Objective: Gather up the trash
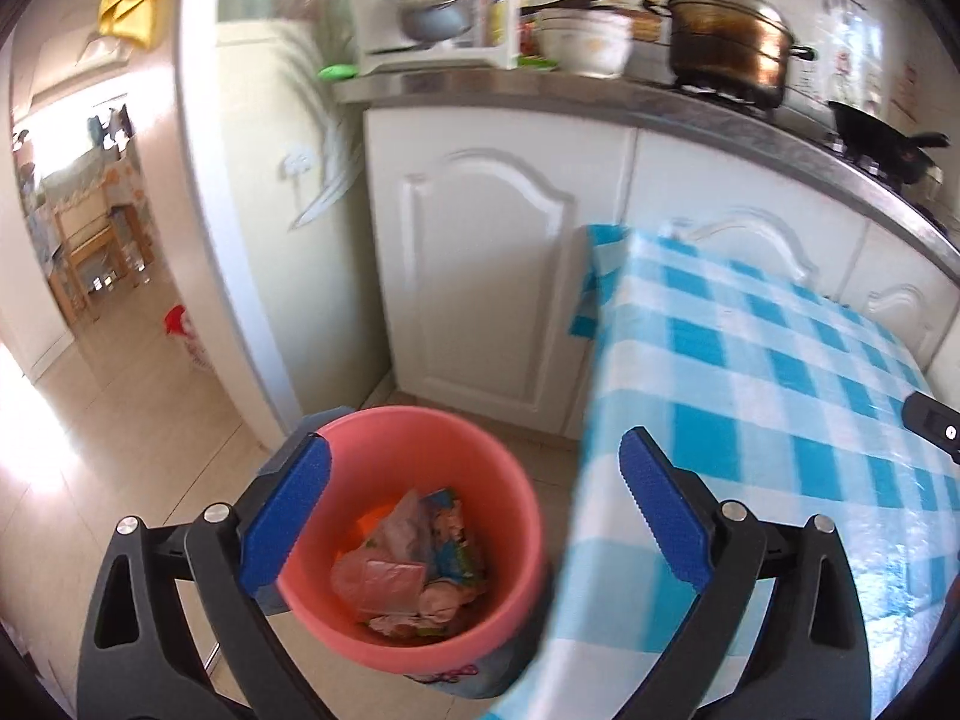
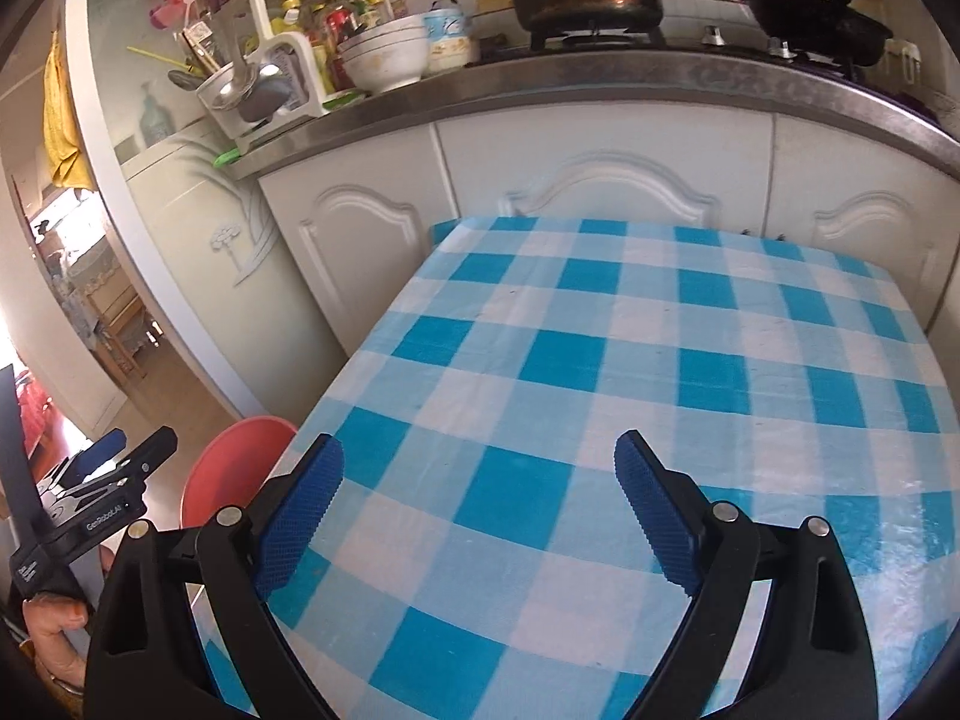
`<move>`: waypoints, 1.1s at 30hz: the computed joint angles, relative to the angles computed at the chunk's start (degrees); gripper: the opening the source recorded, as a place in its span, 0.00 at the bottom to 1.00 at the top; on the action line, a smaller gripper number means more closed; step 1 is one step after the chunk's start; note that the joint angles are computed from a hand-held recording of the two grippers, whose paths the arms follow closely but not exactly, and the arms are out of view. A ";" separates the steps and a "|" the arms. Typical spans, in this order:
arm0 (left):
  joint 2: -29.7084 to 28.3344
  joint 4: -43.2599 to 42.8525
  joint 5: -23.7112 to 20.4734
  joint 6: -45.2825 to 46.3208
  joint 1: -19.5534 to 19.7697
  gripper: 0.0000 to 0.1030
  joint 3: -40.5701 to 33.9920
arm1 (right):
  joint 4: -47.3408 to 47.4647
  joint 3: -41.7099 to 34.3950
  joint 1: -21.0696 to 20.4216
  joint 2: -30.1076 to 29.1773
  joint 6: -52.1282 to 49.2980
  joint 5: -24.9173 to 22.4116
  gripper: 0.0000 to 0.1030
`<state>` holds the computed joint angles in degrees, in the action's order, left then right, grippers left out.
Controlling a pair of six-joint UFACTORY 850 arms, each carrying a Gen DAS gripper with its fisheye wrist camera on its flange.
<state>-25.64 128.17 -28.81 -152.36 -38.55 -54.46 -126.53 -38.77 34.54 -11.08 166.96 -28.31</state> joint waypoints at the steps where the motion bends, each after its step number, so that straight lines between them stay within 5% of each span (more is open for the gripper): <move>1: 0.25 0.44 0.28 0.14 -0.64 0.95 -0.19 | 2.66 1.08 0.33 1.32 -2.16 -1.28 0.88; 14: 5.51 3.73 -2.79 2.51 -11.79 0.96 -1.70 | 34.39 10.61 11.40 18.25 -25.04 -29.25 0.93; 26: 12.98 2.16 -13.07 4.04 -19.13 0.96 1.14 | 43.29 13.78 26.54 28.49 -27.80 -54.82 0.94; 33: 15.56 -0.07 -16.52 6.16 -21.67 0.96 2.28 | 46.49 13.42 33.24 30.62 -28.94 -64.33 0.95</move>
